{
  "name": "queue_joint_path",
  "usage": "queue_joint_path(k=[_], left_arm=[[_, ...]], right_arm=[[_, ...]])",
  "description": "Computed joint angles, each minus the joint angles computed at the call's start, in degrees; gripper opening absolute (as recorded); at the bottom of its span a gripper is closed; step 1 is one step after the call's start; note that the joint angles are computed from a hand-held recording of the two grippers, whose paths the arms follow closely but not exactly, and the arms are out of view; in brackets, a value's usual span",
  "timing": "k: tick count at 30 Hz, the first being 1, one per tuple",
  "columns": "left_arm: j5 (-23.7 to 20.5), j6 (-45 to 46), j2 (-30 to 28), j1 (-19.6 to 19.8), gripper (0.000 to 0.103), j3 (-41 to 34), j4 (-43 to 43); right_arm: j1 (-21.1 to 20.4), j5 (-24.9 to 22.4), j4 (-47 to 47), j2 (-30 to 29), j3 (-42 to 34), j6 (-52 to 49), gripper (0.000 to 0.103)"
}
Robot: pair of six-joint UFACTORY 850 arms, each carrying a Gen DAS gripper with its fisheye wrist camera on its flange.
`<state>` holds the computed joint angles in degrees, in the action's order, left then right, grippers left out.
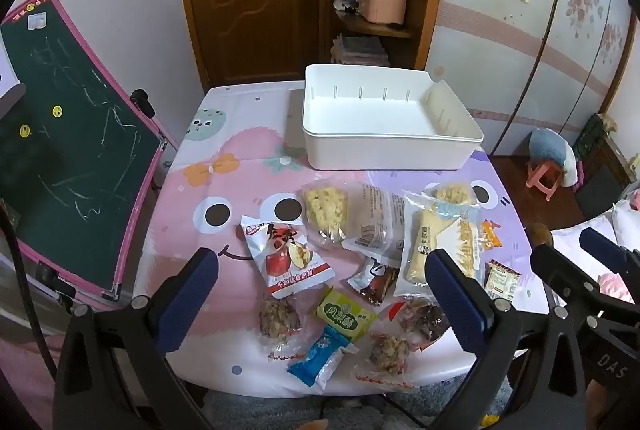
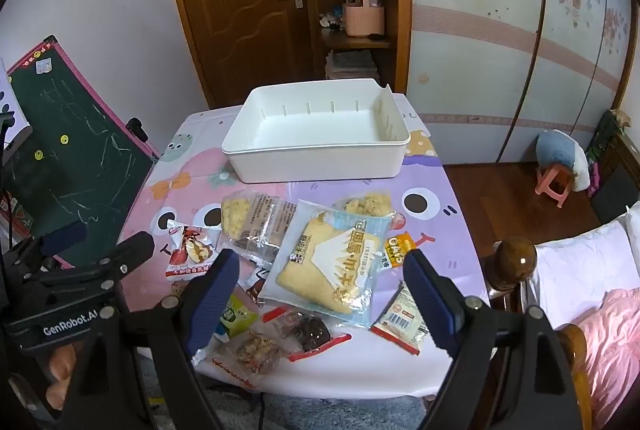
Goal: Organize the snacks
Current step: 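Move both tools toward the snacks in front of the white basket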
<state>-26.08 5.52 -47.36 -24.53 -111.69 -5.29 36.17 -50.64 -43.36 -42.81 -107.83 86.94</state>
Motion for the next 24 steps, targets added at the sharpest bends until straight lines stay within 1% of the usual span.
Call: queue_joint_path(k=[1,3,8,10,16,17,19,24], left_arm=[[-0.22,-0.12,-0.19,-0.04,0.103,-0.31,0.2],[1.08,1.27,0.22,0.14,0.103,0.55,-1.86],[1.68,0.51,0.22,-0.04,0.103,0.68,-0.69],[1.2,-0.13,0.4,-0.22,0.103,0.17,0.24],[0.24,0.94,-0.46,0.1,0.103,-2.05,-0.73],[1.72,0.94,0.15,-0.02,0.103,-0.63,-0.66],[2.23,0.86,0.07,0.24,0.103,-0.83,-0.48],[1.4,1.1,-0.52,1.1,0.101,-3.21,-1.44]], right_arm=[[0.06,0.15,-0.66,0.09,0.25,0.56,0.085],[0.03,0.19,-0.56,0.16,0.31,0.66,0.085],[0.05,0.55,-0.87,0.27,0.62,0.91,0.085],[0.04,0.76,-1.01,0.44,0.82,1.02,0.085],[-0.02,0.79,-1.21,0.67,1.06,1.17,0.085],[-0.04,0.67,-1.32,0.68,1.05,1.22,0.085],[-0.06,0.75,-1.43,0.85,1.37,1.45,0.085],[-0.6,0.17,-1.45,1.36,1.41,1.2,0.085]])
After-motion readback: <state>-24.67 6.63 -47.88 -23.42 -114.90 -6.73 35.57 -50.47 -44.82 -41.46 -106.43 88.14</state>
